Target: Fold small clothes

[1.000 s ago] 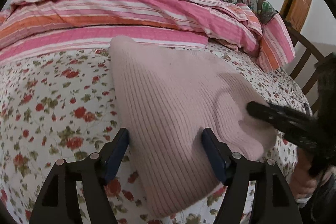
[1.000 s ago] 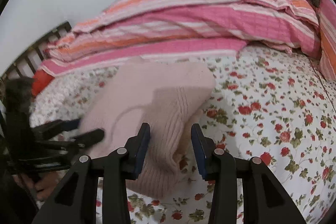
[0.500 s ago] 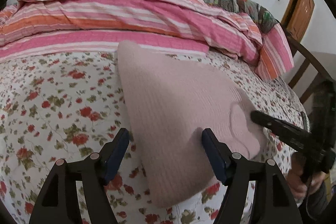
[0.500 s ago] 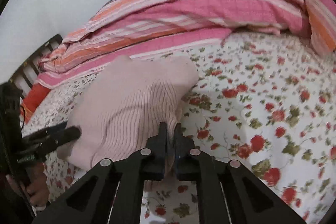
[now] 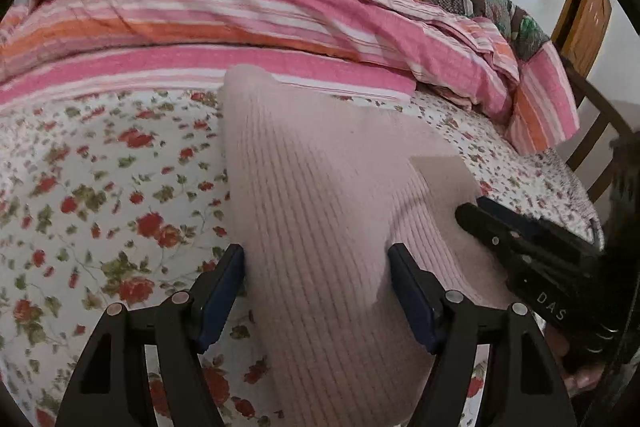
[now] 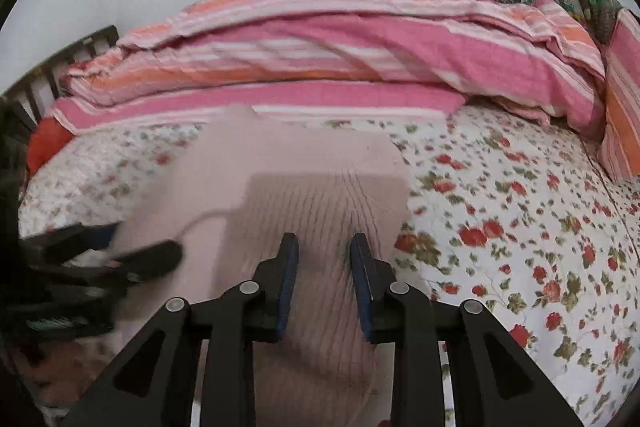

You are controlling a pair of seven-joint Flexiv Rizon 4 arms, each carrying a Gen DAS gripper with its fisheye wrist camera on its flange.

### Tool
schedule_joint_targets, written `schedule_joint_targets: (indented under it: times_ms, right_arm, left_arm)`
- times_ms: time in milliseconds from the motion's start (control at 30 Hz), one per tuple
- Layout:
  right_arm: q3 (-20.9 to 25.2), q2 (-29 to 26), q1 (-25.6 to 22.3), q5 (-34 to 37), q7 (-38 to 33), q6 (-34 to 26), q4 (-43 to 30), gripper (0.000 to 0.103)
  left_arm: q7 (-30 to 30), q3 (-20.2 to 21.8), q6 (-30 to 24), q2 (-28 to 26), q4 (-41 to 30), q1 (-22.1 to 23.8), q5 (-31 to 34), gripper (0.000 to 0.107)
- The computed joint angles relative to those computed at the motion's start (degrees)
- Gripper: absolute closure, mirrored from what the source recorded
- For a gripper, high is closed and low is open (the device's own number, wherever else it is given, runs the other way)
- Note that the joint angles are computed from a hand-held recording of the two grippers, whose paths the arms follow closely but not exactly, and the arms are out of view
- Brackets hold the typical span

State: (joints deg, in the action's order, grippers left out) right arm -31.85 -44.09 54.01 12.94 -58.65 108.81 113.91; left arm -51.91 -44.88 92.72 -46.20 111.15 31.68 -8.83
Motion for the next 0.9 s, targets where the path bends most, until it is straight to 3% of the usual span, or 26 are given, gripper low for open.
schedule_joint_targets:
  times_ms: [100, 200, 333, 433, 567, 700, 900]
  right_arm:
    - [5.0, 2.5, -4.6, -1.6, -0.9, 0.8, 0.3, 0.076]
    - [7.4, 3.8, -7.6, -2.3, -1.2, 1.1, -1.1, 0.077]
    - [4.6, 0.7, -6.0, -2.6, 0.4, -2.5, -4.6, 0.076]
    - [3.4, -1.1, -5.2, -3.3, 1.1, -1.7, -4.5, 0.076]
    - [8.3, -0.5, -9.9, -5.0, 0.5, -0.6, -4.8, 0.076]
    - [1.6, -2.7, -3.9, -3.3, 1.0, -2.2, -4.8, 0.076]
    - [2.9, -2.8, -5.3, -3.7, 1.3, -1.1, -5.0, 0.075]
  left_arm:
    - [0.9, -3.4, -0.3, -1.2, -0.5, 2.5, -0.3, 0.036]
    - [-1.4, 1.7, 1.4, 0.4, -3.1, -2.3, -0.7, 0.037]
    - [-1.6, 8.2, -0.8, 0.5, -6.8, -8.3, -1.8, 0.037]
    - [0.1, 6.8, 2.7, -1.5, -6.0, -7.3, -0.6, 0.034]
    - [-1.5, 5.5, 3.6, -3.3, -6.3, -6.3, 0.2, 0.030]
    - [-2.9, 6.8, 5.5, -3.8, -6.9, -7.4, 2.3, 0.027]
    - [-4.2, 7.7, 5.7, -4.2, -7.7, -8.0, 4.2, 0.025]
